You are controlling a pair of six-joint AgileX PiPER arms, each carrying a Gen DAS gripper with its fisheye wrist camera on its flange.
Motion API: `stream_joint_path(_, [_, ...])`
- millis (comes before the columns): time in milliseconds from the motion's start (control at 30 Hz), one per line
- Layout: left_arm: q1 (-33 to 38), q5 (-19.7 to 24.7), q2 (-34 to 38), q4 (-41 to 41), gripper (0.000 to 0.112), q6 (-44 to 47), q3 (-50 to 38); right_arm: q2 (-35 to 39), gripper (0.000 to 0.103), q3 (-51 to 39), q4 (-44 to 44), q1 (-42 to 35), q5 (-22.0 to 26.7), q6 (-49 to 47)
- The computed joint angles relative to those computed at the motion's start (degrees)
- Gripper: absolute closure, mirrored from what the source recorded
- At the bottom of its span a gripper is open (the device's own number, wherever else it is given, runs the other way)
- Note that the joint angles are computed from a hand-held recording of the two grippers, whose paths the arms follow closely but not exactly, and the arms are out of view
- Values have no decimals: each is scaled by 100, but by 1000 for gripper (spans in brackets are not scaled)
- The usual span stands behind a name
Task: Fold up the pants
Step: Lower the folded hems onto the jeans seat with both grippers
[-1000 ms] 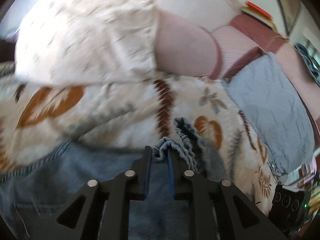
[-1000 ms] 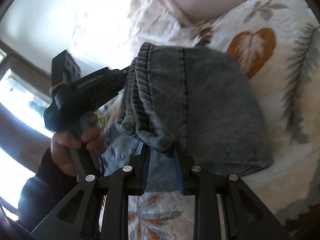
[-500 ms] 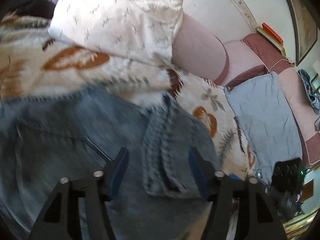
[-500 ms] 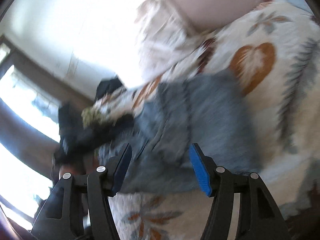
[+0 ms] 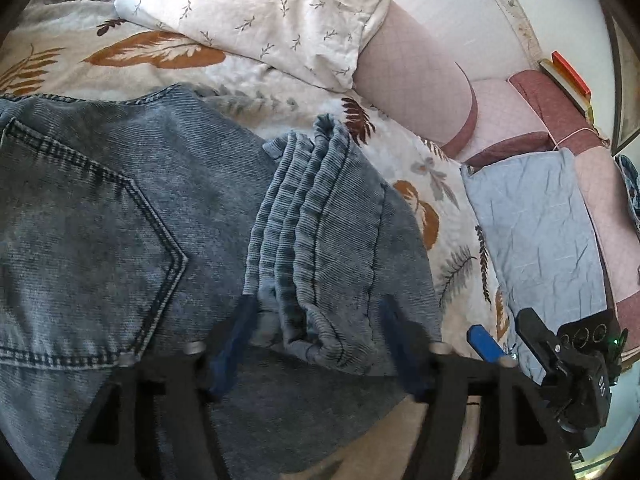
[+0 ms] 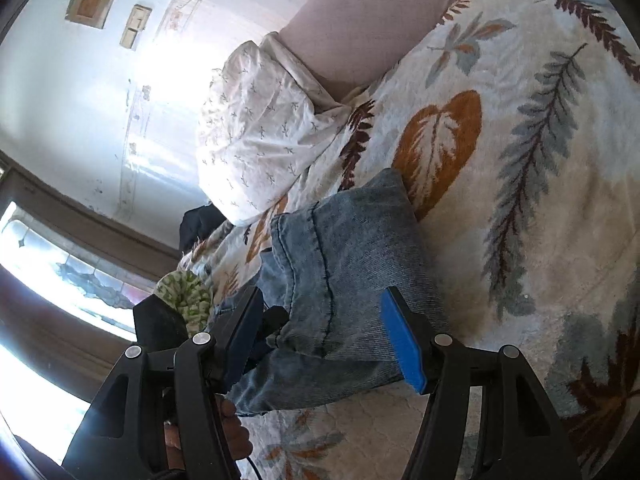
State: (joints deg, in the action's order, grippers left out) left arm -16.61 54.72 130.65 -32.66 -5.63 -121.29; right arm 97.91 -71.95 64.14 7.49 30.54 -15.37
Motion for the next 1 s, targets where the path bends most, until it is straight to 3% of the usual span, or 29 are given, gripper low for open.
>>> stream_joint_path(100, [-9,-57,-101,58,77,-41,139,1,42,-43,-227,11,56,186])
stream_joint_path(167, [1,-85,-187,55,81,-80,258,28,42,-80,-346,31,87,256])
stream_joint_path(367, [55,-155,-491,-149,85,-27,643,260,42,-330,-881,139,261,657])
stream_joint_path(433, [114,-212,-564,-277,81,-44,751,289,42,-366,-946,161,275,703])
stream_joint_path(500, [157,-283,-632,-269,54,-186,810,285,42,-371,-959,160,261,699])
stream_joint_path(567, [165,-578,-765,-169,41,-365,978,268,42,-361,-959,155,237,680])
stream_joint_path(633, [165,-653,-741,-80,38,-488,918,269,42,-356,-968,157,231,681])
stream_joint_path(833, [-13,-82,-109,596,37,-1140,-33,292,42,-382,-1007,201,256,669])
stream_joint_path(1000, [-175,90,99,624,38,-1195,-278,256,42,-354,-1031,184,242,674])
